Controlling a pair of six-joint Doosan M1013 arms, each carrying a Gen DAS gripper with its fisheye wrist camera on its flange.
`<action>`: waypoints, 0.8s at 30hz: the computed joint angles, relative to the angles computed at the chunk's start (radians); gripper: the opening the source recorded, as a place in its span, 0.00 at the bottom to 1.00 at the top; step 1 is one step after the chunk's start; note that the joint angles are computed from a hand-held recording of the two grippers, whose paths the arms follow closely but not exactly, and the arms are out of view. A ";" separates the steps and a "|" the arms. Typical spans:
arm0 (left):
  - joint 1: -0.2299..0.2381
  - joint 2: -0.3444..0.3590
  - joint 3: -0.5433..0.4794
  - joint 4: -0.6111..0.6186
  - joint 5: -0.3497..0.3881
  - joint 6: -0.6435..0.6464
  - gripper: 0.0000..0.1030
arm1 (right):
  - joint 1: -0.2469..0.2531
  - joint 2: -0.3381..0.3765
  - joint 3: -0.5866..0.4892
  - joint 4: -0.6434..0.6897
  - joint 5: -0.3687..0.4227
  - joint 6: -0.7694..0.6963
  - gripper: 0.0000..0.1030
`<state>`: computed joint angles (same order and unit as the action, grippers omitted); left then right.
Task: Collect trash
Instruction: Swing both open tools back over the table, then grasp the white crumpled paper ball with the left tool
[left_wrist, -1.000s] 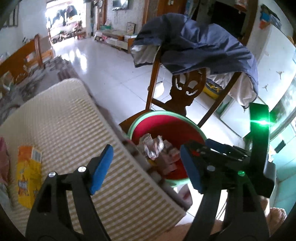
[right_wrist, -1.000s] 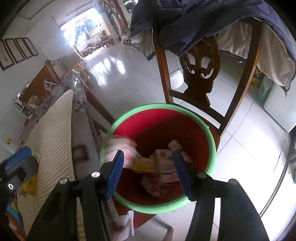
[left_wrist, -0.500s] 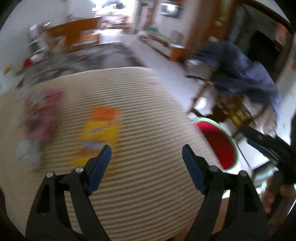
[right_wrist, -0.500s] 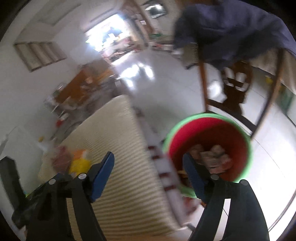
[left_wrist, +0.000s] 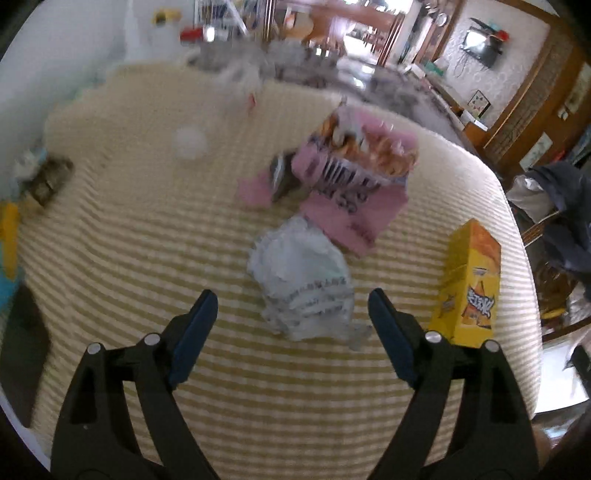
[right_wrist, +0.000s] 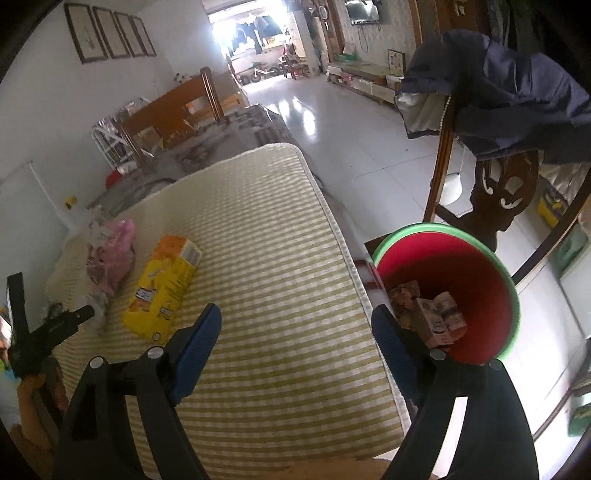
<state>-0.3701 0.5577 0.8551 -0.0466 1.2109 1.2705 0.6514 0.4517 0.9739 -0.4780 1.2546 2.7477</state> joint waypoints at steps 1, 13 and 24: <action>0.001 0.001 0.002 -0.016 -0.004 0.008 0.75 | 0.000 0.006 -0.008 0.003 0.009 -0.009 0.78; 0.020 -0.081 0.130 -0.173 -0.093 0.022 0.36 | -0.003 0.020 -0.027 0.034 0.031 -0.027 0.78; 0.002 -0.131 0.192 -0.117 -0.170 0.041 0.36 | -0.013 0.078 -0.112 0.077 0.070 -0.056 0.79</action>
